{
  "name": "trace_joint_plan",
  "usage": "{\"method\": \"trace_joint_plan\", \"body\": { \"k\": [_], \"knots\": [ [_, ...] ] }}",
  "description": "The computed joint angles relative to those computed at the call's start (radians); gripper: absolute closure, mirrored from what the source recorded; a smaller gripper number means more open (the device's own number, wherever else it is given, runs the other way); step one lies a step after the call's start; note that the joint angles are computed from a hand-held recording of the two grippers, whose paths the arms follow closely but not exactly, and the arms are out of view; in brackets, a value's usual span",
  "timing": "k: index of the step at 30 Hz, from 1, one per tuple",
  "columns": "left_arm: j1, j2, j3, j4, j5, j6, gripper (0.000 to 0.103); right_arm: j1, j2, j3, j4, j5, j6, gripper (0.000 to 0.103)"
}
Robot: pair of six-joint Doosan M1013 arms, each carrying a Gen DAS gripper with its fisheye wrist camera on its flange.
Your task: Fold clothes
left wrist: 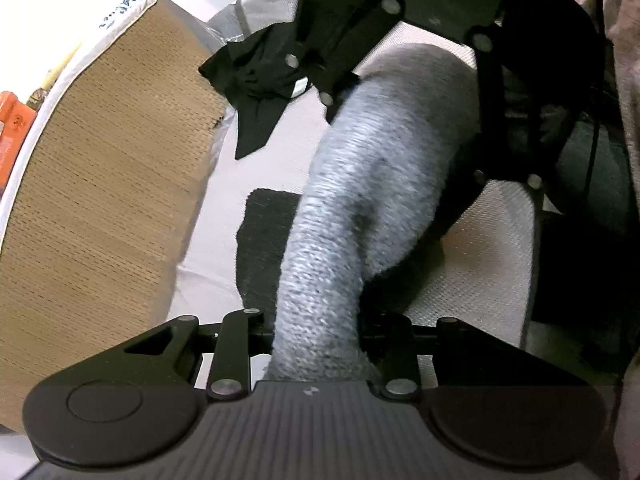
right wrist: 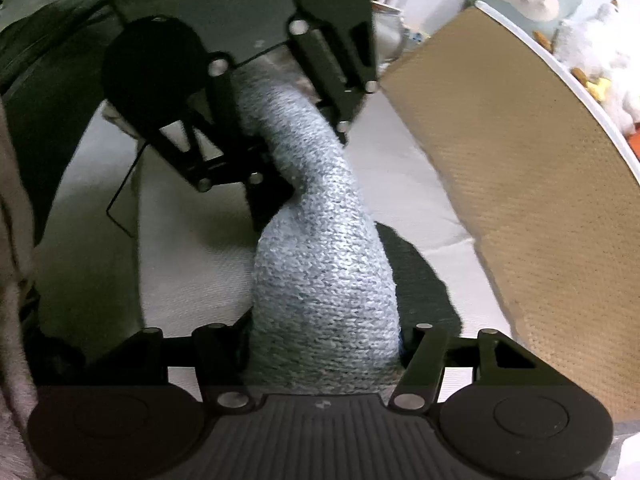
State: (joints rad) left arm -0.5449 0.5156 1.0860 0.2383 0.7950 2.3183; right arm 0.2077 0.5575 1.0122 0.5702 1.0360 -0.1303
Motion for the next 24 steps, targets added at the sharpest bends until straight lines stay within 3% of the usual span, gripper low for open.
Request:
{"method": "trace_joint_plan", "body": {
  "k": [9, 18, 24],
  "knots": [
    [0.019, 0.061, -0.108, -0.007, 0.032, 0.006, 0.068, 0.005, 0.098, -0.203, -0.042, 0.093, 0.128, 0.038],
    [0.041, 0.141, -0.214, 0.005, 0.034, -0.026, 0.060, 0.023, 0.145, -0.238, -0.039, -0.043, 0.188, 0.033],
    [0.056, 0.198, -0.271, 0.007, 0.026, -0.114, 0.056, 0.024, 0.146, -0.177, 0.036, -0.199, 0.137, 0.022]
  ]
}}
